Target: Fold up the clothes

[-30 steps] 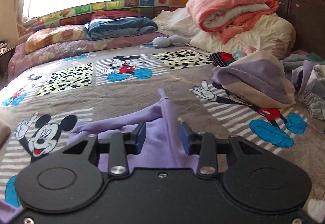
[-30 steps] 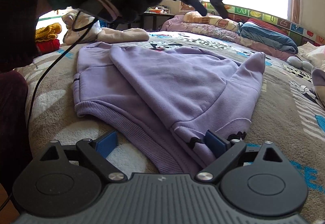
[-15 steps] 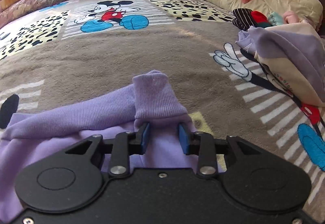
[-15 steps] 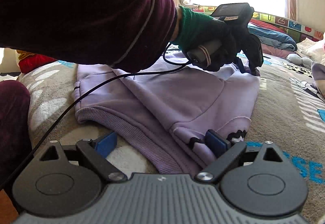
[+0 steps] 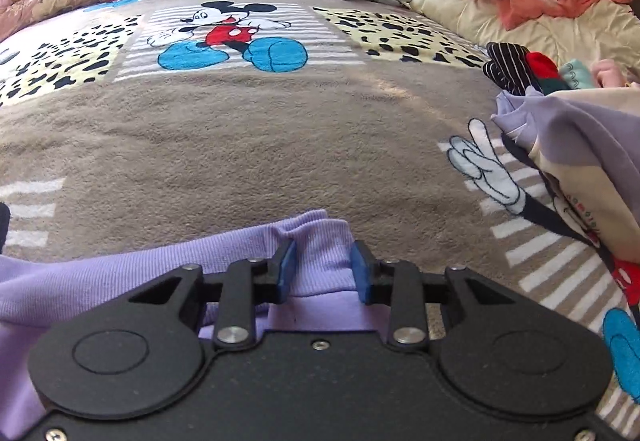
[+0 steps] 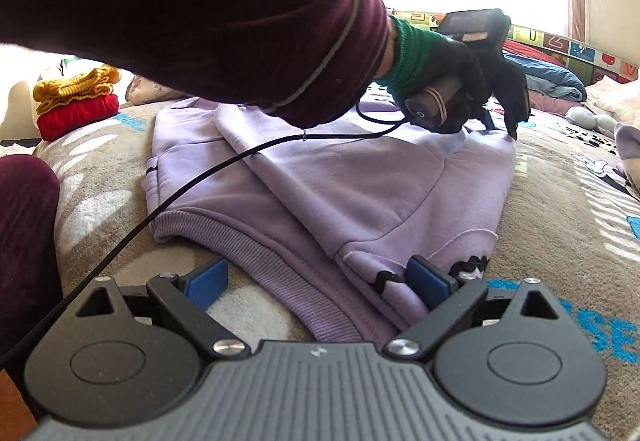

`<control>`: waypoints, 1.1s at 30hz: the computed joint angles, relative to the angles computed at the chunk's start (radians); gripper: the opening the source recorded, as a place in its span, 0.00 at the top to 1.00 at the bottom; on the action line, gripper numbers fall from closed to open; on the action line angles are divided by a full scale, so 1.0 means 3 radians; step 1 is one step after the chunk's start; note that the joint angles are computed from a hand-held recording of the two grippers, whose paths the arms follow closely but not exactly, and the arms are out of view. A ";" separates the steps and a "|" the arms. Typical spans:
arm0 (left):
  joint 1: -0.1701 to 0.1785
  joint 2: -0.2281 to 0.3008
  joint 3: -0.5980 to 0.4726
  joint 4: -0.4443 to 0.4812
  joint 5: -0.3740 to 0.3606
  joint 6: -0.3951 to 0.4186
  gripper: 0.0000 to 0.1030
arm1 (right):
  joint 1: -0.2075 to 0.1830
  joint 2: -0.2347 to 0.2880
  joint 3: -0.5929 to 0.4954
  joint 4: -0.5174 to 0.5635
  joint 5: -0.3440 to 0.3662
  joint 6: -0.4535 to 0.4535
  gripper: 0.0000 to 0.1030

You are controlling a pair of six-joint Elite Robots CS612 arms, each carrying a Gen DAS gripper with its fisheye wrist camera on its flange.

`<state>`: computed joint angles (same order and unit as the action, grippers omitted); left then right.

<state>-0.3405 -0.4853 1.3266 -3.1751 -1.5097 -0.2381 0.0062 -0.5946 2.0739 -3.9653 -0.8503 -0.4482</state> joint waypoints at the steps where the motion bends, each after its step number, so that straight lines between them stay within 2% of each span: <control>1: 0.0000 0.0005 -0.0023 0.0039 0.0011 -0.0014 0.70 | 0.0000 0.0000 -0.0001 0.0006 0.0004 -0.0002 0.06; 3: 0.0006 -0.0013 -0.0011 0.0030 0.0012 -0.0072 0.70 | -0.0004 -0.0003 -0.0002 0.0025 0.0024 -0.0006 0.05; 6: 0.0022 -0.0113 0.0191 -0.0271 -0.0009 -0.0250 0.70 | -0.0008 -0.0007 0.0001 0.0032 0.0033 -0.0015 0.05; 10: 0.0020 -0.0339 0.0614 -0.0636 0.0077 -0.0406 0.70 | -0.0010 -0.0009 0.0006 0.0027 0.0034 -0.0021 0.05; 14: -0.0005 -0.0651 0.1212 -0.1075 0.0179 -0.0561 0.69 | 0.0002 -0.0013 0.0011 0.0021 -0.0003 -0.0034 0.05; 16: -0.0018 -0.0803 0.1529 -0.1328 0.0235 -0.0645 0.61 | 0.0016 -0.0017 0.0017 0.0011 -0.0042 -0.0053 0.05; 21: -0.0071 -0.1101 0.2288 -0.1931 0.0441 -0.1048 0.55 | 0.0036 -0.0024 0.0034 -0.0030 -0.0103 -0.0069 0.05; 23: -0.0096 -0.1152 0.2528 -0.2160 0.0540 -0.1285 0.55 | 0.0046 -0.0023 0.0041 -0.0061 -0.0130 -0.0074 0.05; 27: -0.0114 -0.1176 0.2910 -0.2507 0.0770 -0.1923 0.54 | 0.0057 -0.0024 0.0069 -0.0162 -0.0177 -0.0033 0.07; 30: -0.0051 -0.1115 0.3063 -0.2654 0.0768 -0.2470 0.54 | 0.0040 -0.0042 0.0123 -0.0310 -0.0153 0.0028 0.09; 33: 0.0009 -0.1008 0.3128 -0.2872 0.0619 -0.2716 0.54 | 0.0005 -0.0047 0.0183 -0.0584 -0.0094 0.0110 0.11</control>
<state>-0.3378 -0.7876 2.2650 -4.0366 -1.3241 -1.0530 0.0075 -0.6088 2.1289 -4.1406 -0.8785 -0.4152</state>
